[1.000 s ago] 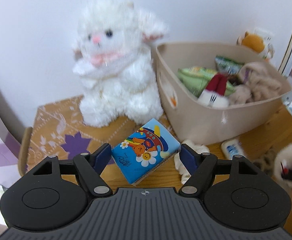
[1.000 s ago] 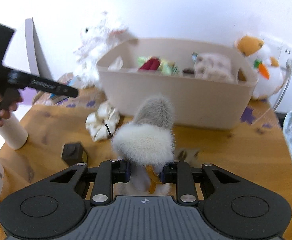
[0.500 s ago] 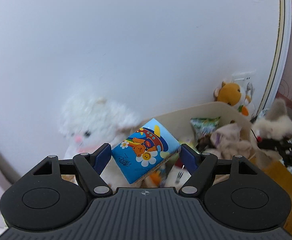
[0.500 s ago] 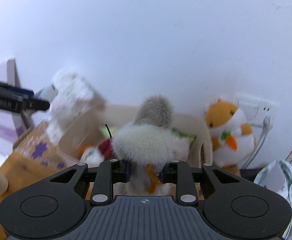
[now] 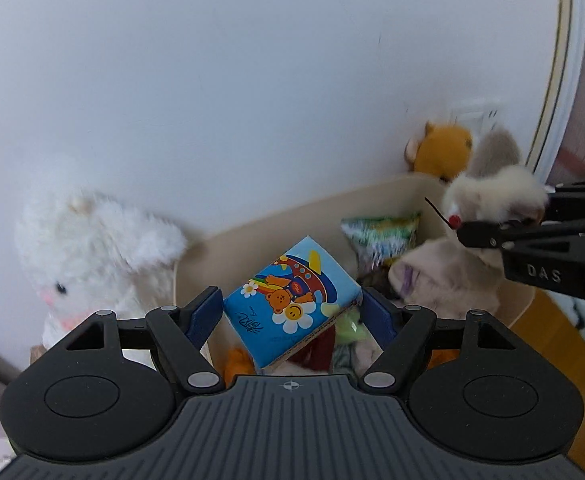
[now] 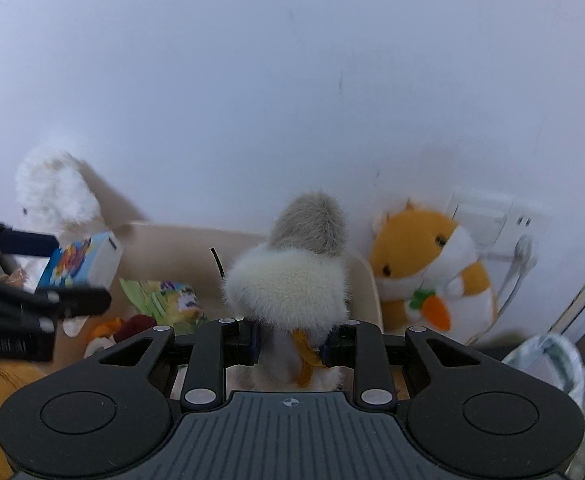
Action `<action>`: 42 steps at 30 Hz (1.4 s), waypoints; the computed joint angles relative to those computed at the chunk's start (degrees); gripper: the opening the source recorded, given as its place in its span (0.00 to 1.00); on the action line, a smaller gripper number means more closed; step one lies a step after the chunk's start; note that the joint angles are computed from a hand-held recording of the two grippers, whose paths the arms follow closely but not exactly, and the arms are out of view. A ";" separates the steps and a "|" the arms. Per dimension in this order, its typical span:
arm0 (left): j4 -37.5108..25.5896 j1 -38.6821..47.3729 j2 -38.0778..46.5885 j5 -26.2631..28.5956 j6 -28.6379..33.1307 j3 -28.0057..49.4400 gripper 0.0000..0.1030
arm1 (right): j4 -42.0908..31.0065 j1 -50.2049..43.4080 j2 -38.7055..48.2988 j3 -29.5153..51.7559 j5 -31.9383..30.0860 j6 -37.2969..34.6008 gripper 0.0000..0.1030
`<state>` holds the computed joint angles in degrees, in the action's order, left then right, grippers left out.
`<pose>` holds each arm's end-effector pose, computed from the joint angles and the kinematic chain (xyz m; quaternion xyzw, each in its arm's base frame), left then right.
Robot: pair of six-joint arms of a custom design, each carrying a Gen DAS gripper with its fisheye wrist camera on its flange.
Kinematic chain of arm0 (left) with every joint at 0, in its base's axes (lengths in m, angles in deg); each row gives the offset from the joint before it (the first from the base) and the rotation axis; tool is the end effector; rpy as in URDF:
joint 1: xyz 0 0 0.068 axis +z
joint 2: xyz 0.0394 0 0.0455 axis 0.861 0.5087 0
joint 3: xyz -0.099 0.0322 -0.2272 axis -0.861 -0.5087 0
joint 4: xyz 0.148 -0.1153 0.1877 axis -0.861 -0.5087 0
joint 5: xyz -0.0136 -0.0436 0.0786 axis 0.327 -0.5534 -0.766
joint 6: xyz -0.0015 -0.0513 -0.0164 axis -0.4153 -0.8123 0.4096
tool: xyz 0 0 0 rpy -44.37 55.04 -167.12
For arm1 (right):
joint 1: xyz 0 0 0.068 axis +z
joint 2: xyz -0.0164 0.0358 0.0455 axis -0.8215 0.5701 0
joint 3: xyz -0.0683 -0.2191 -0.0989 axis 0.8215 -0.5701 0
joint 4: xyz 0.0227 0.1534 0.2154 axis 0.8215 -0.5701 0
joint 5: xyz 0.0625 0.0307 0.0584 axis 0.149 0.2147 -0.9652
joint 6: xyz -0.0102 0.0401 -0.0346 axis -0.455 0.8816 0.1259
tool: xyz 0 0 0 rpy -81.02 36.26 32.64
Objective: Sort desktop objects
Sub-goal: 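Carry blue box and fluffy plush into the basket and open both grippers, then move both grippers back to the table toward the black cube and tissue pack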
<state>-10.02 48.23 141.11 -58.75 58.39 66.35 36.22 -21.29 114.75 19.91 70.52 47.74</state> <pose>0.2391 -0.0421 0.1434 0.0575 0.9193 0.0275 0.3883 0.2554 0.1651 0.1220 -0.1768 0.8990 0.0703 0.3945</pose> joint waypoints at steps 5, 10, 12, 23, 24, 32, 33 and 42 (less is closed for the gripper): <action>4.24 -0.19 2.98 0.35 -1.06 -2.24 0.80 | 1.03 0.77 2.83 -0.01 1.09 -0.39 0.56; 5.31 -0.49 1.43 0.83 -0.60 -4.48 0.82 | 2.02 2.03 1.09 -1.99 1.91 -1.77 0.88; 6.31 -0.69 0.38 0.31 -0.19 -5.68 0.82 | 2.30 2.15 -0.08 -2.93 1.52 -1.58 0.94; -2.30 2.46 -14.08 2.01 0.64 -9.63 0.82 | 1.96 6.11 -8.18 -8.55 3.53 -3.84 1.00; -3.53 2.84 -15.88 2.22 1.14 -10.10 0.82 | 1.77 6.33 -8.90 -8.99 3.65 -4.02 1.00; -10.58 5.03 -25.86 3.22 1.94 -13.12 0.82 | 0.03 7.42 -15.06 -13.57 5.03 -2.63 1.00; -11.77 5.27 -27.74 3.59 2.16 -13.69 0.82 | -0.27 7.57 -16.25 -14.41 5.16 -2.22 1.00; -30.25 10.31 -47.95 10.44 9.25 -18.06 0.82 | -7.94 12.47 -35.43 -26.61 6.10 4.37 1.00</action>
